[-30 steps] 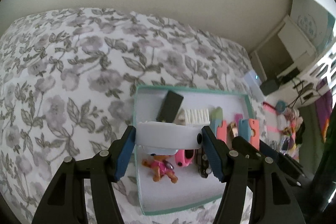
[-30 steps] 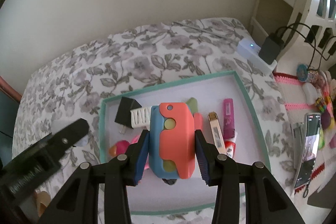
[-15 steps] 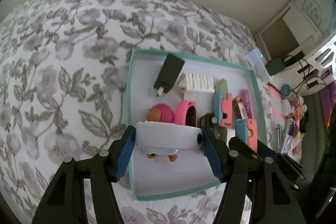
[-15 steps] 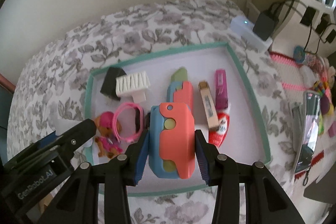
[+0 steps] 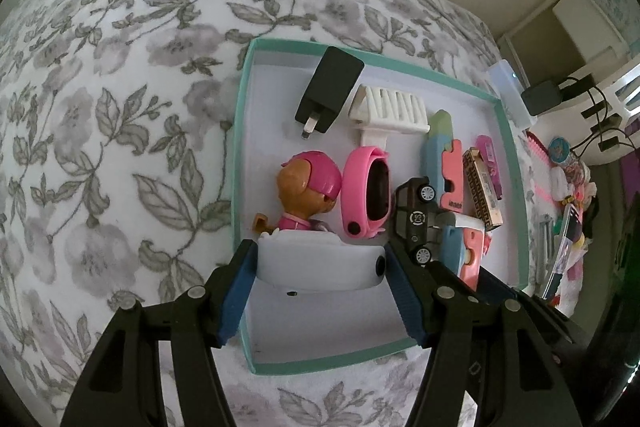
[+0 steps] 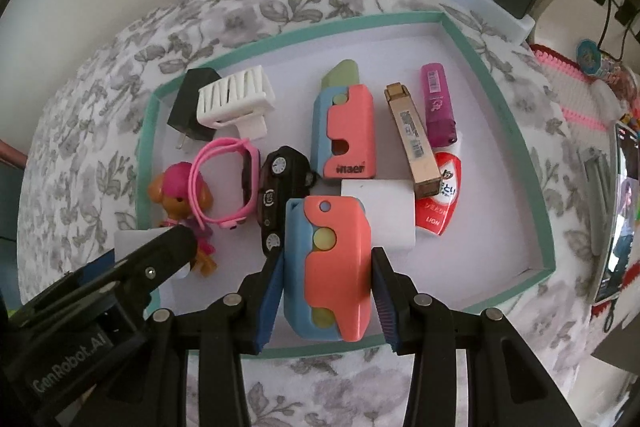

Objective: Organize rigid objects
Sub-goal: 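Lower the case and box into the tray and open both tools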

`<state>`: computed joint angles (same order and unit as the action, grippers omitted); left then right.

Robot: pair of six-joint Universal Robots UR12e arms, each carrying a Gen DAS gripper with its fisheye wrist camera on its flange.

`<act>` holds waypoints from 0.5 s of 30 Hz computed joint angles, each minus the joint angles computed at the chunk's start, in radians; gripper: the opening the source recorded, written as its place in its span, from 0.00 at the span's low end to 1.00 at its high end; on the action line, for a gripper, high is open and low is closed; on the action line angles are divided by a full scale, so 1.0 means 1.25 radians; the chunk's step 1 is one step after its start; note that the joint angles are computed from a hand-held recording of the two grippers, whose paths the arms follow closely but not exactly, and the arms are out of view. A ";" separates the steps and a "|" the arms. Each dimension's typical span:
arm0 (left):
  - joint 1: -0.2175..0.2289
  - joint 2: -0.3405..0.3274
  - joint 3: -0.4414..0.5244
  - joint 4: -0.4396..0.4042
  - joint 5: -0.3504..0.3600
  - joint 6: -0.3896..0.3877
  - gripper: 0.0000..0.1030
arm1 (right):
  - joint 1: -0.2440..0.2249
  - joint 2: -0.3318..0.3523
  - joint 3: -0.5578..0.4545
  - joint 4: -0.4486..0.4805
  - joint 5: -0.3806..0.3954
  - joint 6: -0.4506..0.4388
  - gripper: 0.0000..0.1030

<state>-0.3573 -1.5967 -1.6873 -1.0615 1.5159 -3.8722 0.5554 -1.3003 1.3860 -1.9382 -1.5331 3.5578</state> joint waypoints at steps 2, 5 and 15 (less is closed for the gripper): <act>0.002 0.000 0.000 -0.001 -0.009 -0.001 0.64 | 0.001 0.000 -0.002 0.005 -0.004 -0.003 0.43; 0.000 -0.001 0.002 -0.005 -0.009 -0.001 0.65 | 0.003 0.001 -0.005 0.023 -0.013 -0.003 0.43; -0.002 0.010 -0.004 -0.010 -0.006 0.001 0.73 | 0.005 0.000 -0.007 0.037 -0.026 -0.010 0.44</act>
